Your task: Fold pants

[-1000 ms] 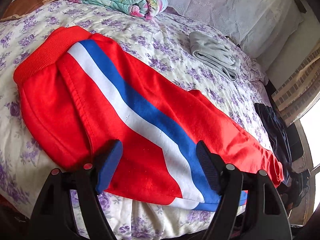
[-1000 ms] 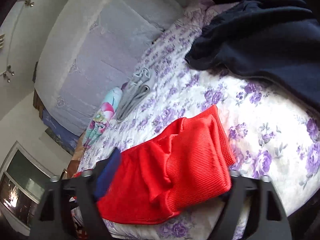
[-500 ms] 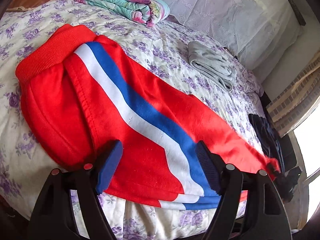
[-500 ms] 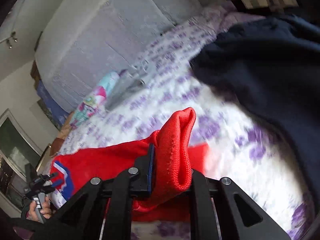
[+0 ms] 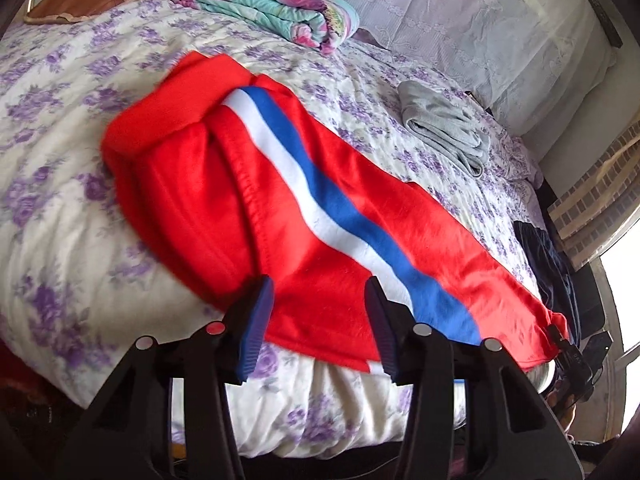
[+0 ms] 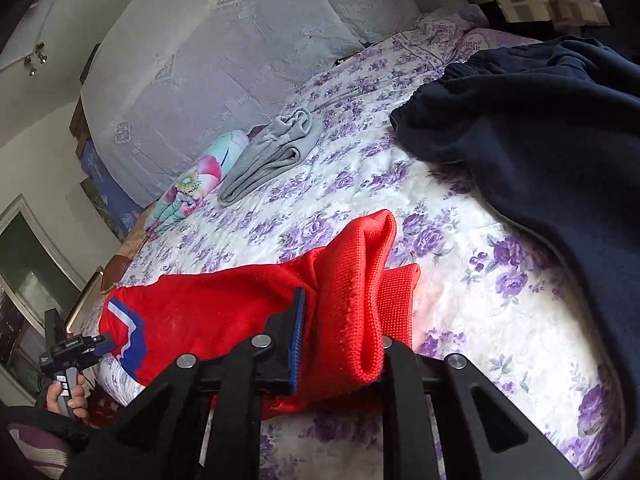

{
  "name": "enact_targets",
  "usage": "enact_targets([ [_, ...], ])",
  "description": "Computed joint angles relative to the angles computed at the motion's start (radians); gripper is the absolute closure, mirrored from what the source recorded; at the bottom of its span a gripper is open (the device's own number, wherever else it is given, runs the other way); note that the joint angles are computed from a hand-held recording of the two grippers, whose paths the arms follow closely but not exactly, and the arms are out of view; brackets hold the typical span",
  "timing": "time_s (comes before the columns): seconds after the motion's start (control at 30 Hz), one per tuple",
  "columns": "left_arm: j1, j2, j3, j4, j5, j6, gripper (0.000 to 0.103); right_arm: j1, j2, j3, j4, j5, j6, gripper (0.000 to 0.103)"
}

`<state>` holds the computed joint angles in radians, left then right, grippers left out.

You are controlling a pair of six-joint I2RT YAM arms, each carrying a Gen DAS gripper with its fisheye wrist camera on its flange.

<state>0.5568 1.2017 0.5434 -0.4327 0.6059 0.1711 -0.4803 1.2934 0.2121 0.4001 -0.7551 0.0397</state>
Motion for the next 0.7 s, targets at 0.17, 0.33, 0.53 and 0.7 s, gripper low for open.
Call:
enact_targets([
  [0.17,-0.055,-0.152,-0.032,-0.068,-0.071,0.021,0.031,-0.019,-0.099,0.014,-0.118,0.047,-0.038,0.068],
  [0.33,-0.339,-0.359,-0.055,-0.029,-0.231,-0.059,0.016,-0.092,-0.398,0.054,-0.305,0.031,0.008,0.061],
  [0.53,-0.558,-0.023,-0.077,0.139,-0.445,-0.139,0.015,0.353,-0.313,0.226,-0.373,0.181,0.099,0.034],
  [0.7,-0.521,-0.174,-0.099,0.023,-0.407,-0.083,0.015,0.666,0.119,0.583,-0.428,0.169,0.146,0.028],
])
